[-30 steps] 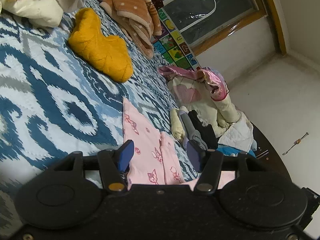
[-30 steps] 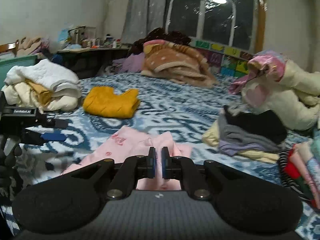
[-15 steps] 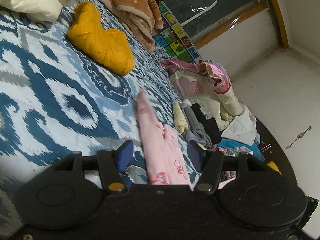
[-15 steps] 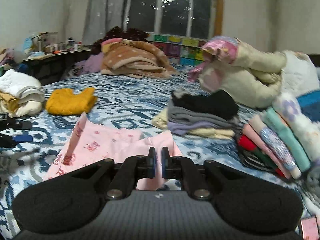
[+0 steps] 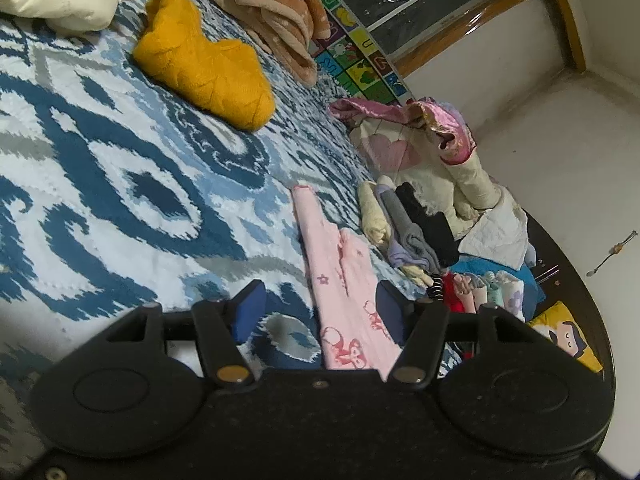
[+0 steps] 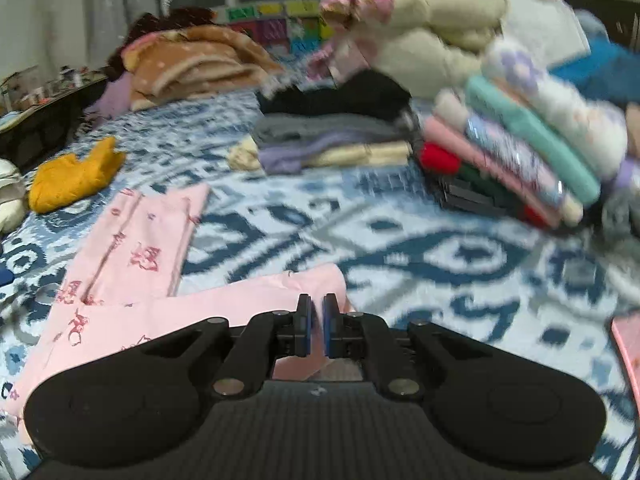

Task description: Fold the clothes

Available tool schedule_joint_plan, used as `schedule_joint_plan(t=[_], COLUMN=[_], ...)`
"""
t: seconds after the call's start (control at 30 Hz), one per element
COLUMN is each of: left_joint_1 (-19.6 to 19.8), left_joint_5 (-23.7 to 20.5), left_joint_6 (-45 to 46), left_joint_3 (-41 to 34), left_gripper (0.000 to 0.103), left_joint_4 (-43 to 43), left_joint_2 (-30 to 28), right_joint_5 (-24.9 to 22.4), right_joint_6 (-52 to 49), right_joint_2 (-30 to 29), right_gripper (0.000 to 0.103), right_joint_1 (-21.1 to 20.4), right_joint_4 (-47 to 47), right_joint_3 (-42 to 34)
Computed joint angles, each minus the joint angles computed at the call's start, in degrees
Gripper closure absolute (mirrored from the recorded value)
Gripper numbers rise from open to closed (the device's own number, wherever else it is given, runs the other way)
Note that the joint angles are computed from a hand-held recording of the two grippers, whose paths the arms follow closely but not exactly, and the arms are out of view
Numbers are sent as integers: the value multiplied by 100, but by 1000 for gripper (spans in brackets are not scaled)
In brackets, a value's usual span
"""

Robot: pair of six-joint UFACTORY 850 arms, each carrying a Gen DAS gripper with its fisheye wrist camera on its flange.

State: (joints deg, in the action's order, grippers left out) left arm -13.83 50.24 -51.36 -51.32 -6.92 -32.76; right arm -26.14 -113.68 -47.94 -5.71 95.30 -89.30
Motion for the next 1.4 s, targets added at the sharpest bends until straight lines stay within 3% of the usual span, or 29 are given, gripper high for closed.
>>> schedule_joint_plan(t=[0.07, 0.13, 0.17, 0.2, 0.37, 0.57, 0.67, 0.7, 0.8, 0.83, 1.0, 1.1, 1.23, 1.27, 1.33, 1.4], left_joint_1=[-8, -49, -91, -147, -582, -986, -1183, -1241, -1391, -1425, -1516, -1605, -1622, -1618, -1600, -1583], left_joint_5=[-53, -188, -303, -451, -1566, -1933, -1935, -1951, -2508, -2586, -2571, -2408, -2113, -2109, -2177, -2225], left_joint_6=[34, 193, 343, 546, 1619, 187, -87, -81, 1149, 1433, 1729, 2212, 2383, 2516, 2805, 3038], left_joint_3=[-21, -54, -76, -105, -415, -288, -238, -248, -412, -424, -310, -259, -277, -328, -475, -634], left_gripper=[43, 43, 43, 43, 43, 43, 43, 46, 78, 82, 80, 56, 54, 54, 54, 54], left_joint_4=[-6, -65, -132, -231, -834, -100, -192, -302, -1513, -1799, -2177, -2643, -2601, -2621, -2576, -2439], left_joint_2=[-3, 15, 34, 59, 122, 135, 125, 116, 133, 137, 258, 391, 450, 429, 337, 211], right_joint_5=[166, 347, 455, 437, -50, -1227, -1498, -1531, -1673, -1752, -1952, -2163, -2276, -2258, -2254, -2218], right_joint_6=[197, 299, 238, 212, 1432, 3473, 3457, 3361, 3537, 3608, 3672, 3818, 3826, 3821, 3896, 3802], right_joint_2=[-64, -110, -101, -80, -45, -273, -308, -297, -360, -402, -604, -786, -994, -1032, -1124, -1090], right_gripper=[92, 79, 62, 56, 55, 48, 46, 46, 46, 46, 49, 53, 59, 65, 93, 95], right_joint_1=[26, 49, 61, 38, -173, -494, -529, -527, -532, -546, -625, -701, -699, -682, -647, -629], right_joint_4=[-108, -85, 53, 178, -395, -1210, -932, -790, -578, -515, -45, 205, 461, 475, 330, 315], right_joint_3=[-26, -44, -18, 15, 66, 44, 166, 222, 188, 141, -11, -144, -345, -401, -572, -585])
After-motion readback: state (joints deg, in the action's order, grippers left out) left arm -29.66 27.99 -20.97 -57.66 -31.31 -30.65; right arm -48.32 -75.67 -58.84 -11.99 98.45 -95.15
